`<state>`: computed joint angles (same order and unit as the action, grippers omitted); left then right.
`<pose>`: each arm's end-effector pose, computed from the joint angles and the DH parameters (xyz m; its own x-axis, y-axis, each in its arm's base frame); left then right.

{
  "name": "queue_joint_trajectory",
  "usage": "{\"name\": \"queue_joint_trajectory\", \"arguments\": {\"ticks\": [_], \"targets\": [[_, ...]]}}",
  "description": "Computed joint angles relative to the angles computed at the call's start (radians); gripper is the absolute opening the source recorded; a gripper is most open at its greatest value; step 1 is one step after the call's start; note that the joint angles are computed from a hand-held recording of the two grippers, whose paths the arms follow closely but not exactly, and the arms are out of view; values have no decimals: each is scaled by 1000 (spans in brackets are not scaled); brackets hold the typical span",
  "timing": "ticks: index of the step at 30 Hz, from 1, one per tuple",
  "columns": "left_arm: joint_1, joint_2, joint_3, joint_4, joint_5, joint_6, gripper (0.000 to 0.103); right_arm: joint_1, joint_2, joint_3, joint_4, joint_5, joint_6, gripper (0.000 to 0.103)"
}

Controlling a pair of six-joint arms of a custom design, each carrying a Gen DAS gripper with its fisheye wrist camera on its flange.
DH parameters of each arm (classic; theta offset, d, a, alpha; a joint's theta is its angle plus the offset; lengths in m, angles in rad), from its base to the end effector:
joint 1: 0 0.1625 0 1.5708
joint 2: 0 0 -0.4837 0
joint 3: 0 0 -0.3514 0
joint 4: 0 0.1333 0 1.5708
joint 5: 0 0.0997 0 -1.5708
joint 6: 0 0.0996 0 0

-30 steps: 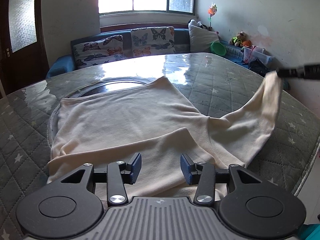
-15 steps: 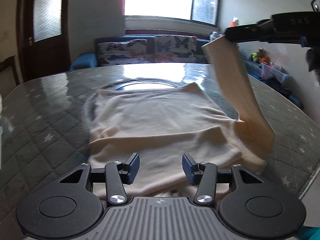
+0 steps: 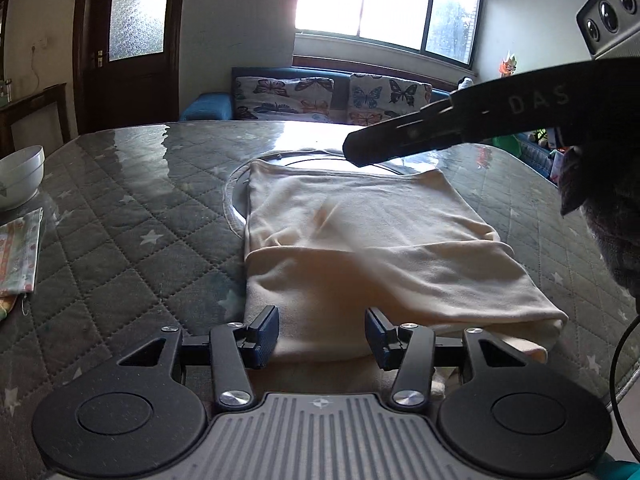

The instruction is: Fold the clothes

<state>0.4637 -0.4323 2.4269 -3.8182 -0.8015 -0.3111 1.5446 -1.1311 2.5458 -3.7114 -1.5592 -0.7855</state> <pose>-0.2753 -0.3642 0.0005 -0.7191 0.4051 -0.5646 0.6784 0.5851 -0.4443 0.1239 -0.4046 0.2448 -0.7207 -0.5156 0.4633 -0.6932 0.5417 -0.4755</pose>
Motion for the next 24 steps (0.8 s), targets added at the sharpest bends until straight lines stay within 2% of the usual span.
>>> {"name": "queue_joint_trajectory", "arguments": {"ticks": [1,5,7,9,13,14,17,19,21,24], "targets": [[-1,1,-1,2,2,-2,51,0,-4,2,-6,-4,-4,15],[-1,2,-7,8,6,-1,51,-9,-42,17,-20,-40,-24,40],[3,3,-16,10,9,6,51,-23,-77,26,-1,-62,-44,46],[9,5,-29,9,11,21,51,-42,-112,38,16,-93,-78,57],[20,4,-56,23,16,39,50,-97,-176,71,43,-143,-145,65],[25,3,-63,32,15,40,48,-114,-189,81,43,-155,-161,70],[35,3,-81,61,11,40,42,-166,-224,121,42,-177,-197,72],[38,5,-90,79,12,39,32,-205,-237,155,28,-180,-218,76],[35,11,-97,87,26,45,15,-234,-235,187,0,-179,-238,80],[29,12,-99,78,35,54,6,-265,-208,229,-79,-168,-259,83]]}}
